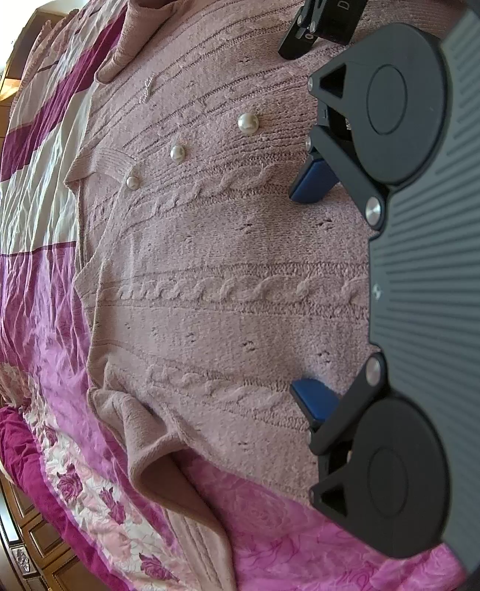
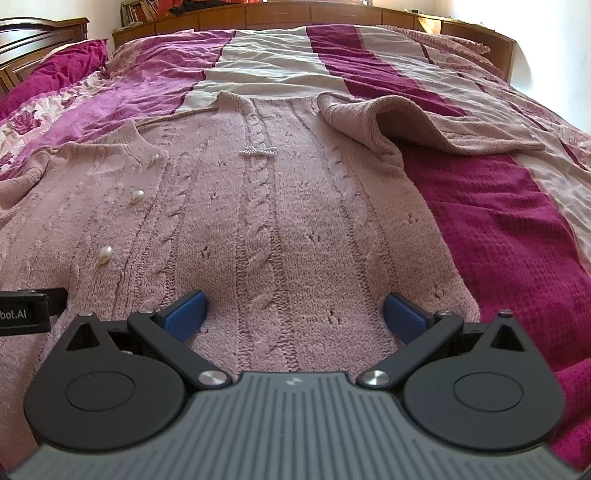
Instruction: Fold small clothes
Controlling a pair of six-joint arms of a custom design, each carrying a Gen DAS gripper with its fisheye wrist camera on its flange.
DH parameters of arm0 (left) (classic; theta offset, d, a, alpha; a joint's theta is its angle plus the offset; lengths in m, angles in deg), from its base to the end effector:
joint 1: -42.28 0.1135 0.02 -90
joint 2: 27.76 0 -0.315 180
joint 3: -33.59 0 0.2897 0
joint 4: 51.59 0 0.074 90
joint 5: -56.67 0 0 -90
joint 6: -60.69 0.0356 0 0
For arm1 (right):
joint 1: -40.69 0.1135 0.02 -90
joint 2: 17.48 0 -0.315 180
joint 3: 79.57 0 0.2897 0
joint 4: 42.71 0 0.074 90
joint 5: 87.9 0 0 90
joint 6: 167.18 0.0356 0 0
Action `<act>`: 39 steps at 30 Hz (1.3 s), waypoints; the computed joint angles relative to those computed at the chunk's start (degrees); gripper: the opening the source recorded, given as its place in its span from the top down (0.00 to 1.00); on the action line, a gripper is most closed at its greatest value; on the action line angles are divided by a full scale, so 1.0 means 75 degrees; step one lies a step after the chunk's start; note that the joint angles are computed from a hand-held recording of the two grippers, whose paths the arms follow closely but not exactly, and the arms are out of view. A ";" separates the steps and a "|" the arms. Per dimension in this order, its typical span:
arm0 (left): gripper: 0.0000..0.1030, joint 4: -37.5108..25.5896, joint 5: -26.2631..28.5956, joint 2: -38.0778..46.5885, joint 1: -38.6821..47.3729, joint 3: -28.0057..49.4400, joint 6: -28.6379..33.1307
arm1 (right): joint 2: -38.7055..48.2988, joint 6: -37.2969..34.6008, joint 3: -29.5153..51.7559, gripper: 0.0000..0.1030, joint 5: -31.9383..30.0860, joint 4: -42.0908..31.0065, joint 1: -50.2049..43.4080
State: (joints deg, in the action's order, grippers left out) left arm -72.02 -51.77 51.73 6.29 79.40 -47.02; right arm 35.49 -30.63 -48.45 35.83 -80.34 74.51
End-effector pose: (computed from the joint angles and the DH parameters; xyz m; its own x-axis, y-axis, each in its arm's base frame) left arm 0.2225 -0.1477 0.1753 -0.7484 0.1869 -0.6364 0.1887 0.9798 0.0658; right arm 0.1371 0.0681 0.1679 -0.6582 0.2858 -0.6965 0.3623 0.9312 0.0397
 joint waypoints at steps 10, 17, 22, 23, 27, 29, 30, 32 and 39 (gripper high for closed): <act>0.00 -0.0556 0.0157 0.0156 0.0075 0.0393 0.0000 | 0.0314 -0.0259 0.0489 0.00 -0.0671 -0.0429 -0.0553; 0.00 -0.1216 0.0375 0.0203 0.0196 0.0801 -0.0060 | 0.0339 -0.0635 0.0668 0.00 -0.1251 -0.0528 -0.1054; 0.00 -0.1745 0.0498 0.0209 0.0277 0.1101 -0.0172 | -0.0035 -0.1131 0.0660 0.00 -0.1853 -0.0577 -0.1564; 0.00 -0.1830 0.0512 0.0203 0.0293 0.1155 -0.0194 | -0.0222 -0.1360 0.0626 0.00 -0.2091 -0.0561 -0.1776; 0.00 -0.2075 0.0466 0.0172 0.0324 0.1340 -0.0284 | -0.0940 -0.2088 0.0564 0.00 -0.3008 -0.0571 -0.2786; 0.00 -0.2156 0.0448 0.0189 0.0351 0.1428 -0.0313 | -0.1120 -0.2424 0.0614 0.00 -0.3418 -0.0585 -0.3381; 0.00 -0.2189 0.0436 0.0214 0.0362 0.1471 -0.0330 | -0.1197 -0.2655 0.0638 0.00 -0.3655 -0.0569 -0.3744; 0.00 -0.2251 0.0421 0.0287 0.0377 0.1570 -0.0347 | -0.1263 -0.3077 0.0692 0.00 -0.4019 -0.0526 -0.4359; 0.00 -0.2373 0.0360 0.0505 0.0402 0.1809 -0.0344 | -0.0914 -0.4222 0.0972 0.00 -0.5603 -0.0302 -0.6808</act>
State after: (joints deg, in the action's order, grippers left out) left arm -89.82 -49.07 55.52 9.31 92.97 -49.60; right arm 28.63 -62.29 -41.16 -6.19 -82.61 23.45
